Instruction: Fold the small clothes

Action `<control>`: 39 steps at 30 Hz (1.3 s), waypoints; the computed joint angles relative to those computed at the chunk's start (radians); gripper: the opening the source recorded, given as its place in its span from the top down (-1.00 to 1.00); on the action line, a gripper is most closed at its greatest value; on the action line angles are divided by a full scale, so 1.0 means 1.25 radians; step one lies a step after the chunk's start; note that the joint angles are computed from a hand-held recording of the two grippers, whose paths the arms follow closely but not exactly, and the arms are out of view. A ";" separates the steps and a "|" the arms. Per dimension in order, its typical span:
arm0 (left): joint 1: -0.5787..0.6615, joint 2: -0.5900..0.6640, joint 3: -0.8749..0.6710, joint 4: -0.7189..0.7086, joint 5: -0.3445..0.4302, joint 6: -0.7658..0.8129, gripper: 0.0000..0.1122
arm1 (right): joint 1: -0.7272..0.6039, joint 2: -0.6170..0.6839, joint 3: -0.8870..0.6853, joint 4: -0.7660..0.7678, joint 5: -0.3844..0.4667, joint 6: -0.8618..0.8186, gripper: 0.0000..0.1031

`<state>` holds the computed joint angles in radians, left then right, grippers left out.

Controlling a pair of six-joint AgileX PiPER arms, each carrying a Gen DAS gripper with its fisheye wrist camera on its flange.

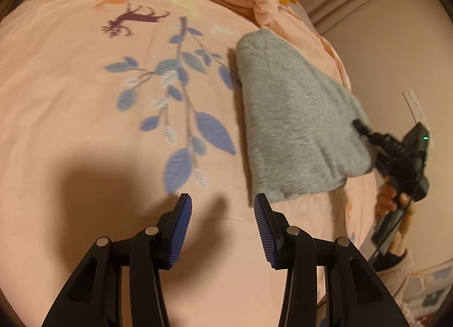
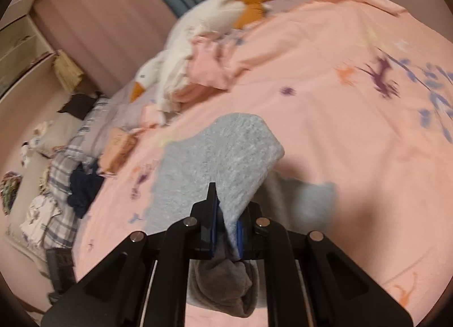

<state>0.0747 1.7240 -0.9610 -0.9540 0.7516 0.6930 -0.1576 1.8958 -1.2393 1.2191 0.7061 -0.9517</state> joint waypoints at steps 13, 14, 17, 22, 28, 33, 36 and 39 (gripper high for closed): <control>-0.174 0.046 -0.179 0.050 -0.088 -0.072 0.23 | -0.016 -0.068 0.124 0.092 -0.111 -0.191 0.48; -0.184 0.061 -0.203 0.043 -0.097 -0.065 0.23 | -0.017 -0.082 0.137 0.117 -0.098 -0.235 0.48; -0.215 0.121 -0.285 0.072 -0.145 -0.096 0.23 | -0.017 -0.098 0.153 0.138 -0.024 -0.311 0.49; -0.225 0.244 -0.439 0.161 -0.125 -0.203 0.23 | 0.004 -0.053 0.147 0.090 -0.047 -0.298 0.60; -0.223 0.344 -0.530 0.230 -0.055 -0.295 0.38 | -0.003 -0.010 0.152 0.086 -0.060 -0.295 0.66; -0.223 0.287 -0.469 0.218 -0.077 -0.263 0.38 | -0.003 -0.012 0.163 0.099 -0.057 -0.306 0.65; -0.218 0.204 -0.366 0.156 -0.110 -0.179 0.38 | -0.007 -0.042 0.188 0.134 -0.050 -0.348 0.55; -0.218 0.123 -0.255 0.094 -0.140 -0.078 0.38 | -0.010 -0.080 0.226 0.167 -0.038 -0.412 0.55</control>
